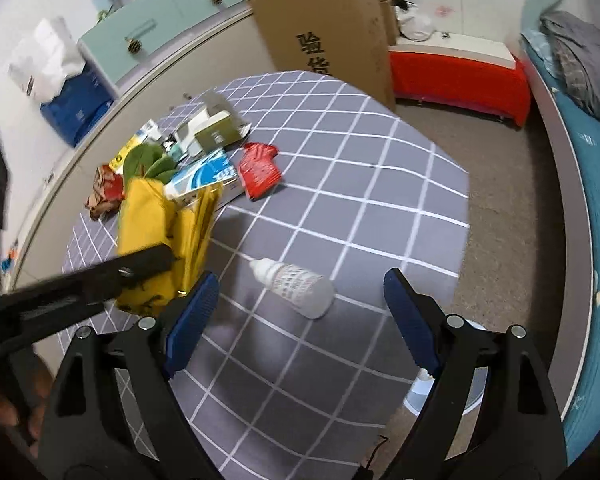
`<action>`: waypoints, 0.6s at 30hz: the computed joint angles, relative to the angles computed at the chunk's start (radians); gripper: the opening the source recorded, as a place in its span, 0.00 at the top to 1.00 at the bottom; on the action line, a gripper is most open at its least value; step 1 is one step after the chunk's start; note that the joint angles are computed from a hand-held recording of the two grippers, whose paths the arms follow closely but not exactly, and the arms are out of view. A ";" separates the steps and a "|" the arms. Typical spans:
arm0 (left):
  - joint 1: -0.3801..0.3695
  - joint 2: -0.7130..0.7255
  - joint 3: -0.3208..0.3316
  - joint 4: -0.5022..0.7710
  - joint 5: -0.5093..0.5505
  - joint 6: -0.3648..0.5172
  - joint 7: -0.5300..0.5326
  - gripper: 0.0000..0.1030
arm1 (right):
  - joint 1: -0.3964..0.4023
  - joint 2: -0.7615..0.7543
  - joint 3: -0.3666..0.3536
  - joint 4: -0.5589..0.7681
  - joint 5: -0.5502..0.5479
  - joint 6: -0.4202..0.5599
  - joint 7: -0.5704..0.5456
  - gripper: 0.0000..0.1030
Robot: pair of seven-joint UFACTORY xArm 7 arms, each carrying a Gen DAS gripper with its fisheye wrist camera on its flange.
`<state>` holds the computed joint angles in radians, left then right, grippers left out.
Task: Collect trash
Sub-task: 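Grasp the small white bottle with the right tool while the left tool holds the yellow bag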
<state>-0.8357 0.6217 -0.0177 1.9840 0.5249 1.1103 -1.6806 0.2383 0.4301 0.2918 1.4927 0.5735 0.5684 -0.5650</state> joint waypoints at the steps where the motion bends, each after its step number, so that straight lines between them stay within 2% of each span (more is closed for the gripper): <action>1: -0.012 0.000 0.005 0.009 0.014 0.023 0.004 0.77 | 0.007 0.005 -0.001 0.001 -0.009 -0.007 -0.001 0.19; 3: -0.030 -0.005 0.012 0.014 0.041 0.055 0.013 0.77 | 0.020 0.014 -0.005 0.000 -0.030 -0.022 0.003 0.20; 6: -0.038 -0.018 0.010 0.004 0.060 0.073 0.009 0.77 | 0.041 0.020 -0.014 -0.011 -0.082 -0.058 0.004 0.34; 8: -0.038 -0.031 0.006 -0.012 0.070 0.074 0.002 0.77 | 0.057 0.020 -0.026 -0.010 -0.134 -0.071 0.019 0.61; 12: -0.039 -0.029 -0.004 0.013 0.076 0.097 0.021 0.77 | 0.053 0.027 -0.025 0.018 -0.175 -0.023 0.042 0.63; 18: -0.060 0.033 0.000 0.210 0.064 0.193 0.150 0.77 | -0.022 -0.070 -0.012 0.000 -0.026 0.081 0.101 0.63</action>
<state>-0.8958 0.6546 -0.0173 2.1944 0.5885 1.3033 -1.5304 0.2159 0.3603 0.2796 1.4925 0.5473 0.6497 -0.4638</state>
